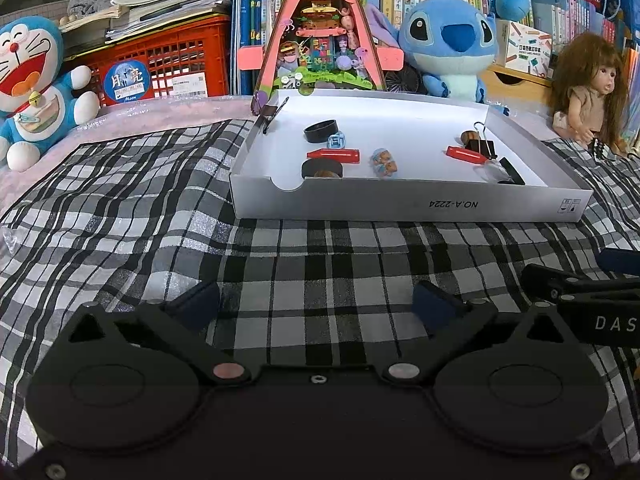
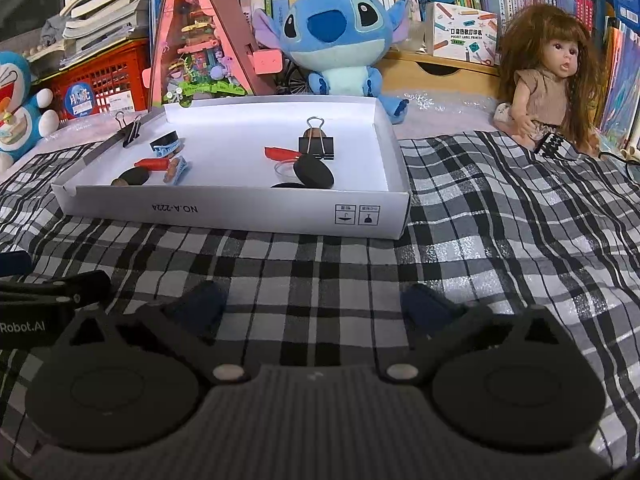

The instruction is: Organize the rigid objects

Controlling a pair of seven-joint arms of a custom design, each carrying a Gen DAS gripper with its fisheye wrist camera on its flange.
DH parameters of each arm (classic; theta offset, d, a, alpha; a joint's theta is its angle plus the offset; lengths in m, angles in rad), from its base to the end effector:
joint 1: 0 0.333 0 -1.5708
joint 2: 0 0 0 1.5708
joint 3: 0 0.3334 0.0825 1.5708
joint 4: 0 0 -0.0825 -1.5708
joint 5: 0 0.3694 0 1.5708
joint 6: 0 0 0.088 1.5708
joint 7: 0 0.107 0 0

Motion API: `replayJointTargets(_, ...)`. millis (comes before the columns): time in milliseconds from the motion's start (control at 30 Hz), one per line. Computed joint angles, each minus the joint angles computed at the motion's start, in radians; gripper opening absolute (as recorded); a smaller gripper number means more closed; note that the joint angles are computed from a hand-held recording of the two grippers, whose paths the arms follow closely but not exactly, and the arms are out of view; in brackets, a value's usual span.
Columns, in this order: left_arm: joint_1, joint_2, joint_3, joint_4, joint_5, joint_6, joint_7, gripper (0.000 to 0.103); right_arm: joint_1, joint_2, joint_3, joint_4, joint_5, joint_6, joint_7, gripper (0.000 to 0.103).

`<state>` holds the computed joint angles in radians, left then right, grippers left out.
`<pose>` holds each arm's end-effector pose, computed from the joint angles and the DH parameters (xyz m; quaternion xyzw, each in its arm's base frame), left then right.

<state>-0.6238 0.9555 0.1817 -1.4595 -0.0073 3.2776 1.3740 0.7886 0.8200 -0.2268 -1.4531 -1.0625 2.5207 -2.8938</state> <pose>0.6728 -0.3669 0.2411 -0.5065 0.7498 -0.3554 0.2347 0.6043 0.4356 0.2481 -0.5287 0.7360 -0.3410 0.2502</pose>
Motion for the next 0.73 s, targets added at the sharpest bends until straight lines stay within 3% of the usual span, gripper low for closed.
replayJointTargets(733, -0.015, 0.004, 0.018, 0.004, 0.005, -0.003, -0.013, 0.103, 0.001, 0.001, -0.003, 0.001, 0.002, 0.003, 0.001, 0.103)
